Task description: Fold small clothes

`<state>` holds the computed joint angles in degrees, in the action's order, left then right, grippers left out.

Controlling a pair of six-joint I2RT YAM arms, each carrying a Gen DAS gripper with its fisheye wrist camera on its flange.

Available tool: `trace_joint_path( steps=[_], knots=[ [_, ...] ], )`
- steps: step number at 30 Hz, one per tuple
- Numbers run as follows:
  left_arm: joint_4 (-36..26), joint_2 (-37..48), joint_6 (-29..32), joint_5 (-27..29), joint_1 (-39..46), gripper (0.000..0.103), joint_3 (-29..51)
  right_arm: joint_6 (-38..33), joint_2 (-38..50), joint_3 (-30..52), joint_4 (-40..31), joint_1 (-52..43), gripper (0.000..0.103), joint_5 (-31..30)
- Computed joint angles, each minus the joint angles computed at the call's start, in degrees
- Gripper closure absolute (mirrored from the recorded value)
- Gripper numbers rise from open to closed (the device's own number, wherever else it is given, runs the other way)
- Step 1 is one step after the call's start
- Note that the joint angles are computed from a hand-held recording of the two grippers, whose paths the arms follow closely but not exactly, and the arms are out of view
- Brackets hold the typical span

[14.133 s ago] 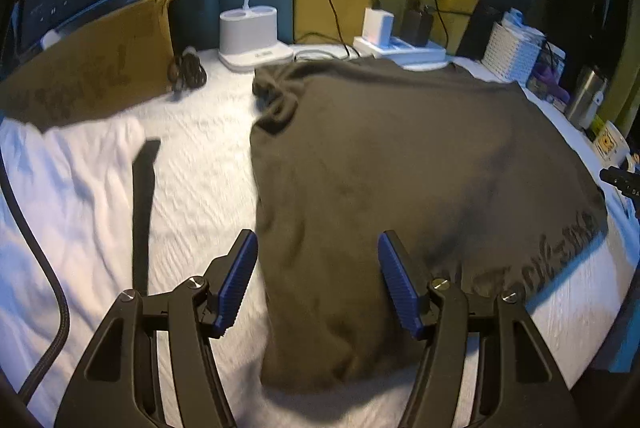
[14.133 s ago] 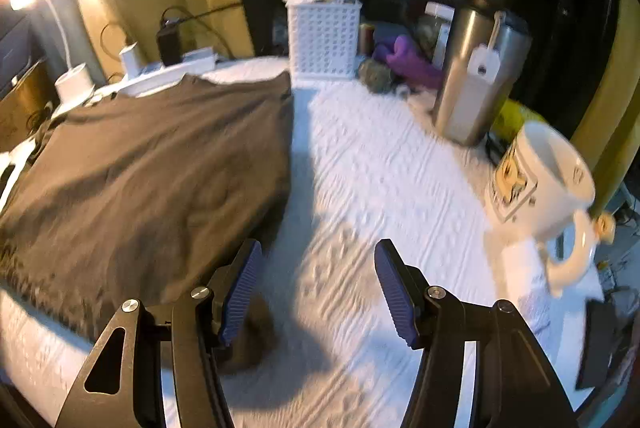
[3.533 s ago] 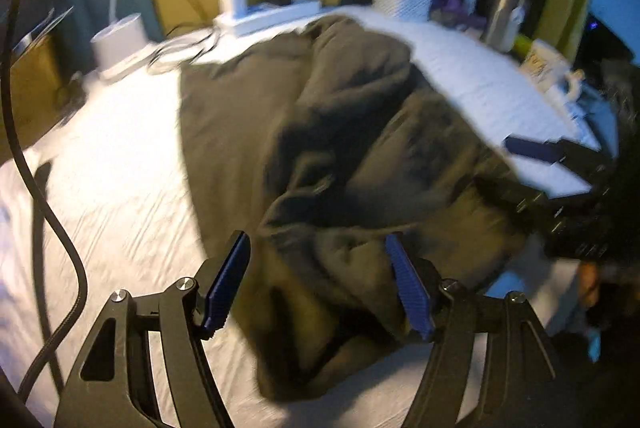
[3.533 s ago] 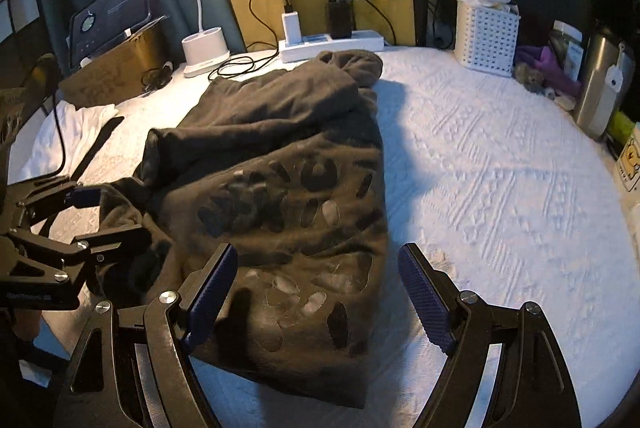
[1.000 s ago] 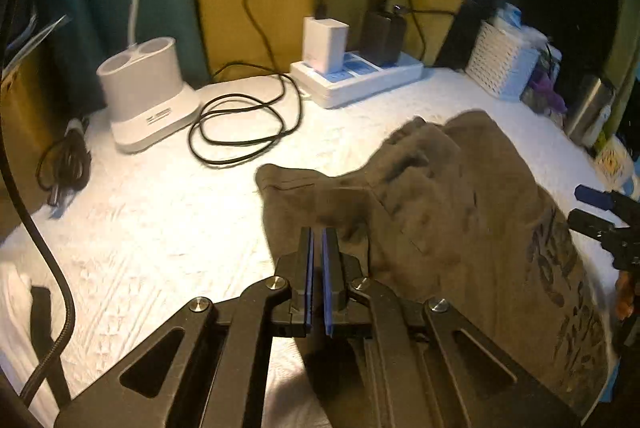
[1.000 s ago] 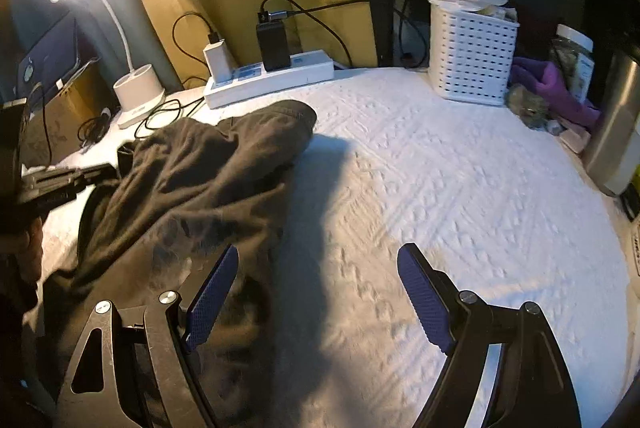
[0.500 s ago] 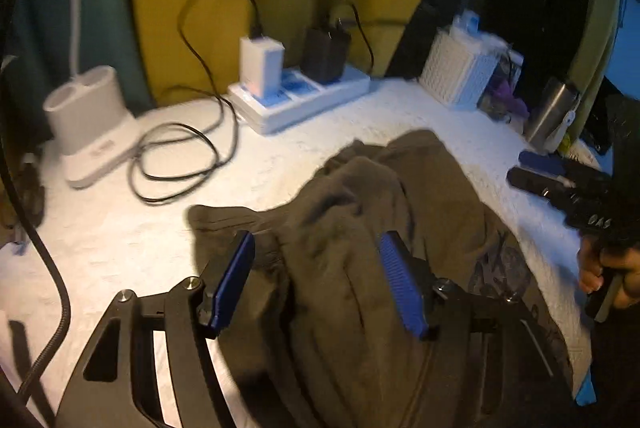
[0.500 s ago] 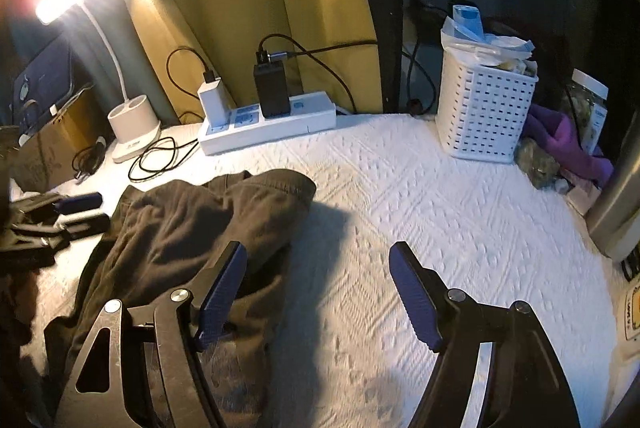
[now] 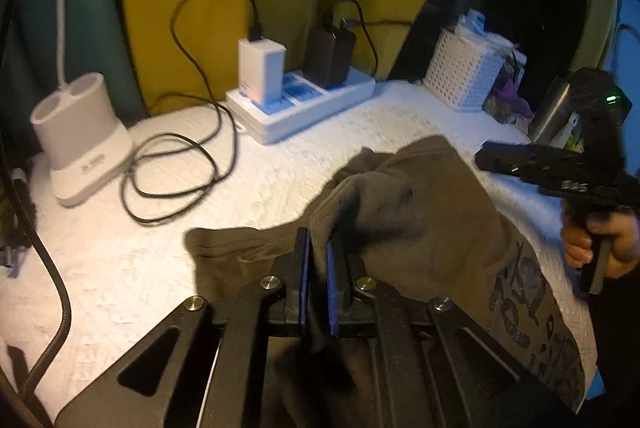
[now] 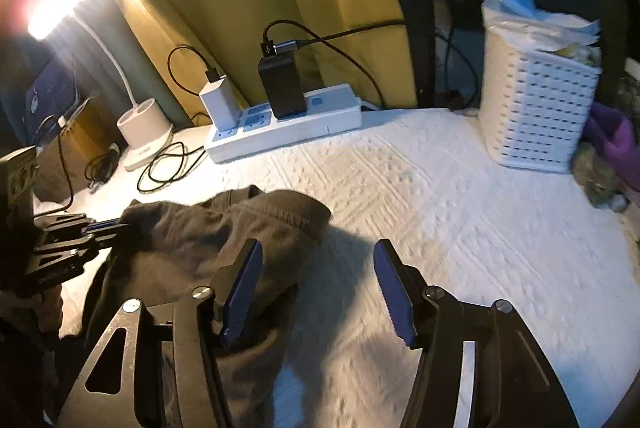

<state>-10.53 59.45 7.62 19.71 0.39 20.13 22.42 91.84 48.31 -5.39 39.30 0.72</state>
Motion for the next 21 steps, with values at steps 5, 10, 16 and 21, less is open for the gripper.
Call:
trace_joint_path(
  steps=[5,10,16,21],
  knots=[
    [-1.2,-0.6,1.8,1.5,4.5,0.097,0.5,-0.9,6.5,4.2,1.1,-2.4,0.046,-6.5],
    [-2.4,0.6,3.2,4.9,8.6,0.097,1.2,0.2,9.4,5.2,2.1,-4.0,0.046,-11.1],
    [-1.6,3.0,4.1,5.9,10.6,0.097,1.2,0.6,13.7,6.3,5.5,-4.3,0.077,-16.3],
    [-4.6,-0.6,4.5,8.5,12.8,0.097,1.6,-0.8,14.0,10.0,2.4,-0.8,0.093,-10.0]
  ],
)
